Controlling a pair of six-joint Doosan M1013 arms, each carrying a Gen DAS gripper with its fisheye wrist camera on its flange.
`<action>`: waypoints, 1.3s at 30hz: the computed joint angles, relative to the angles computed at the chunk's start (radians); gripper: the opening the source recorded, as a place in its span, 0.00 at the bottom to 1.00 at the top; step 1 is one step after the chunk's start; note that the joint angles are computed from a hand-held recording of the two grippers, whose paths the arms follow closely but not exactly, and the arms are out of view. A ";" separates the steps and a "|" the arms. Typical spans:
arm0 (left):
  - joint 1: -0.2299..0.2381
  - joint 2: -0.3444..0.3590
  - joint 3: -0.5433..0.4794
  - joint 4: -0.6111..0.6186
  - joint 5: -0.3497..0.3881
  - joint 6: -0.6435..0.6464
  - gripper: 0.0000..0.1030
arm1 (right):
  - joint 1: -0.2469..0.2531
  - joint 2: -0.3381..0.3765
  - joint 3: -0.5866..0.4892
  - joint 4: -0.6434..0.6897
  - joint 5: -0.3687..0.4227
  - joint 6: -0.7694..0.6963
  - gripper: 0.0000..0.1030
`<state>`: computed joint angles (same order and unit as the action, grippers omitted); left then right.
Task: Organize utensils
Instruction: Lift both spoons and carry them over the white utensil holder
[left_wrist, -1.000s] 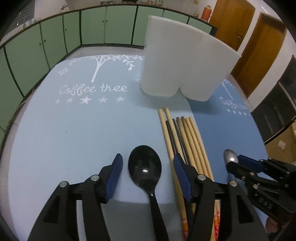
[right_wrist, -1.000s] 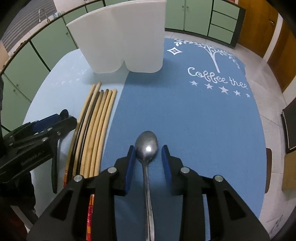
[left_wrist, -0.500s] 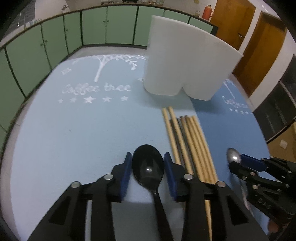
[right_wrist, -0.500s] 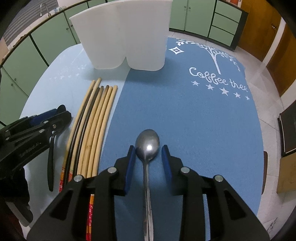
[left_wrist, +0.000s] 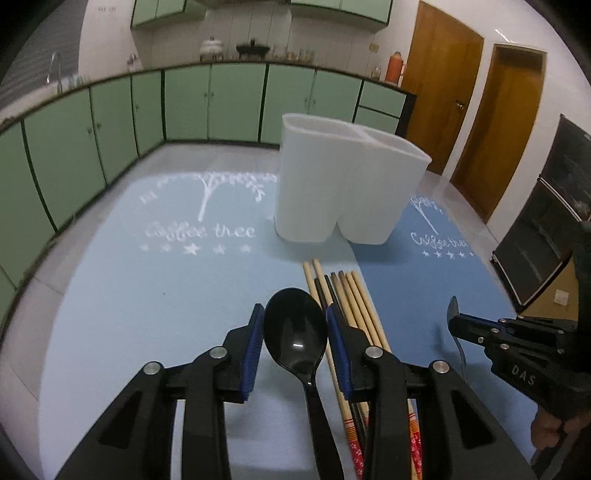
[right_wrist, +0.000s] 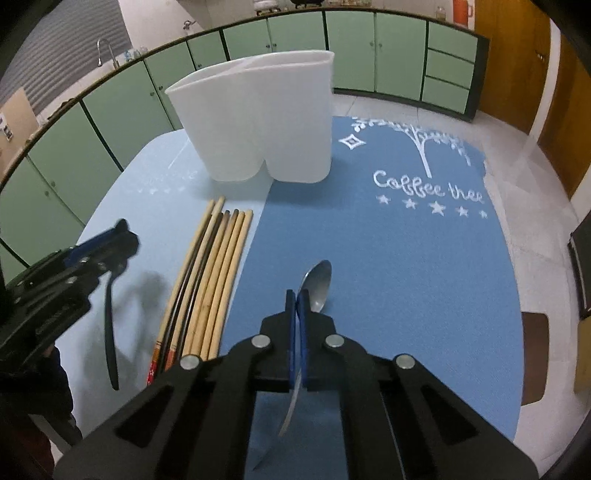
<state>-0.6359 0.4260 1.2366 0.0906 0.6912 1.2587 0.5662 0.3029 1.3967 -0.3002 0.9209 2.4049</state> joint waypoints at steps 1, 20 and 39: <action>-0.002 -0.006 0.009 0.011 -0.010 -0.007 0.33 | -0.006 -0.007 0.012 0.020 -0.019 0.001 0.01; 0.002 -0.015 -0.053 0.079 -0.171 -0.031 0.33 | -0.033 -0.096 0.039 -0.164 -0.334 0.117 0.01; 0.010 0.265 -0.511 0.389 -0.222 -0.230 0.33 | -0.135 0.087 -0.218 -0.578 -0.380 0.323 0.01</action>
